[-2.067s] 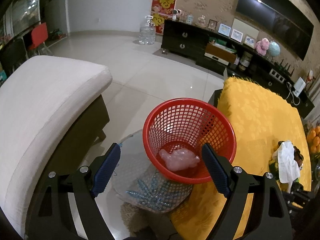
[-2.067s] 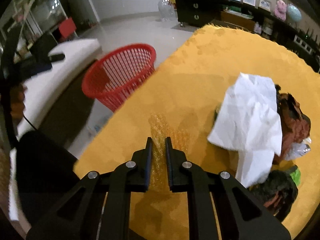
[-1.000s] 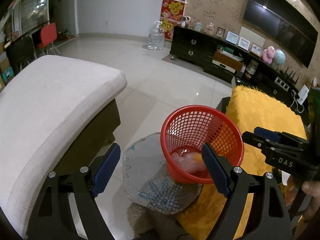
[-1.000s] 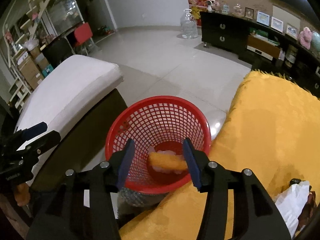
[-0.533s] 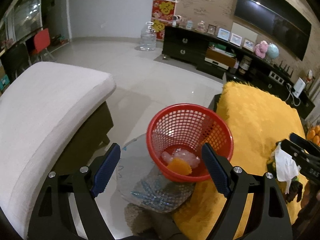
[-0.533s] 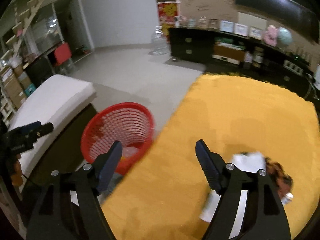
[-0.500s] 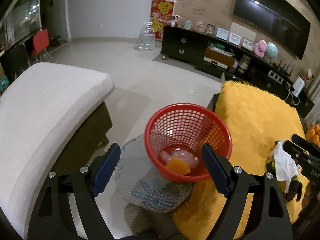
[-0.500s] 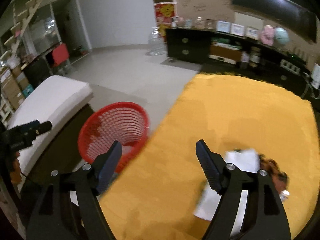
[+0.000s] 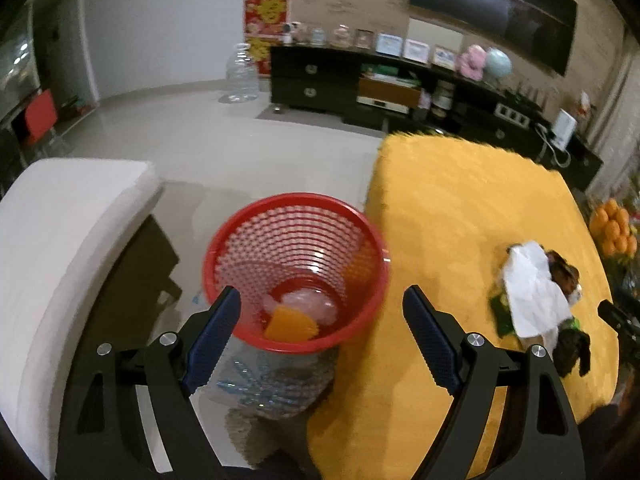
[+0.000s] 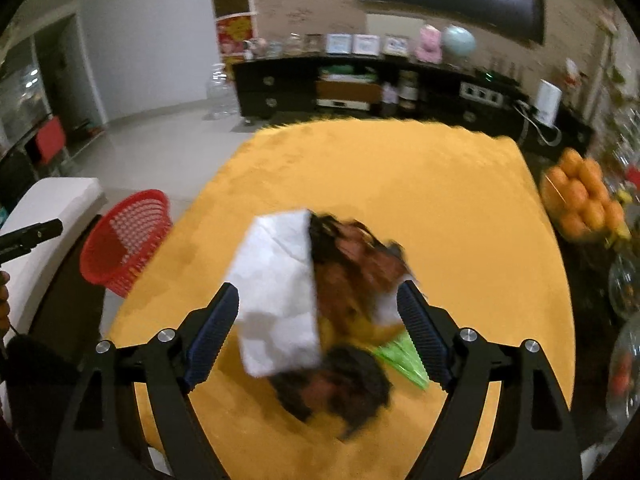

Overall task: Collect trash
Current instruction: 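Grasp the white tissue with the left gripper while the right gripper grasps dark cloth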

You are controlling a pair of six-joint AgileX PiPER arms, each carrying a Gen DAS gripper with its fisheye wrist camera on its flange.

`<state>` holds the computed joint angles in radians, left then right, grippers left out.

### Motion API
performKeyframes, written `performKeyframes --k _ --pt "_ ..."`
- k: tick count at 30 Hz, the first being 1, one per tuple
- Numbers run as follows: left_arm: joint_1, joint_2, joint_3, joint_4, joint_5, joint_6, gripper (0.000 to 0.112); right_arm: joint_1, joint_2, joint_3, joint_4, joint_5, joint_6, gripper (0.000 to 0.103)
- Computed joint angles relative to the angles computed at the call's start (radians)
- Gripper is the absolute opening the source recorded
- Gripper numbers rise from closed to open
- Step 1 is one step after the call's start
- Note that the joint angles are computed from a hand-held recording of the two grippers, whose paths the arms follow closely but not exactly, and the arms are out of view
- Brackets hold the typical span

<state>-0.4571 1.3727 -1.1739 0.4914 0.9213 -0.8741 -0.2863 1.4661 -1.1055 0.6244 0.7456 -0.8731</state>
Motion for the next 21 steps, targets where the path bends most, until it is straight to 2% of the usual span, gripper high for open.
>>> performKeyframes --k 5,11,17,21 --pt "-0.103 0.078 -0.063 0.008 0.011 -0.017 0.08 -0.128 -0.013 0.051 0.046 0.023 -0.083 0.079" --pt "-0.202 0.205 -0.193 -0.03 0.016 0.027 0.08 -0.212 -0.012 0.064 0.089 0.044 -0.134 0.079" --pt "-0.265 0.367 -0.372 -0.1 0.032 0.127 0.08 -0.281 -0.003 0.067 0.119 0.067 -0.178 0.079" --pt "-0.275 0.487 -0.502 -0.205 0.036 0.224 0.08 -0.317 0.01 0.068 0.133 0.083 -0.189 0.079"
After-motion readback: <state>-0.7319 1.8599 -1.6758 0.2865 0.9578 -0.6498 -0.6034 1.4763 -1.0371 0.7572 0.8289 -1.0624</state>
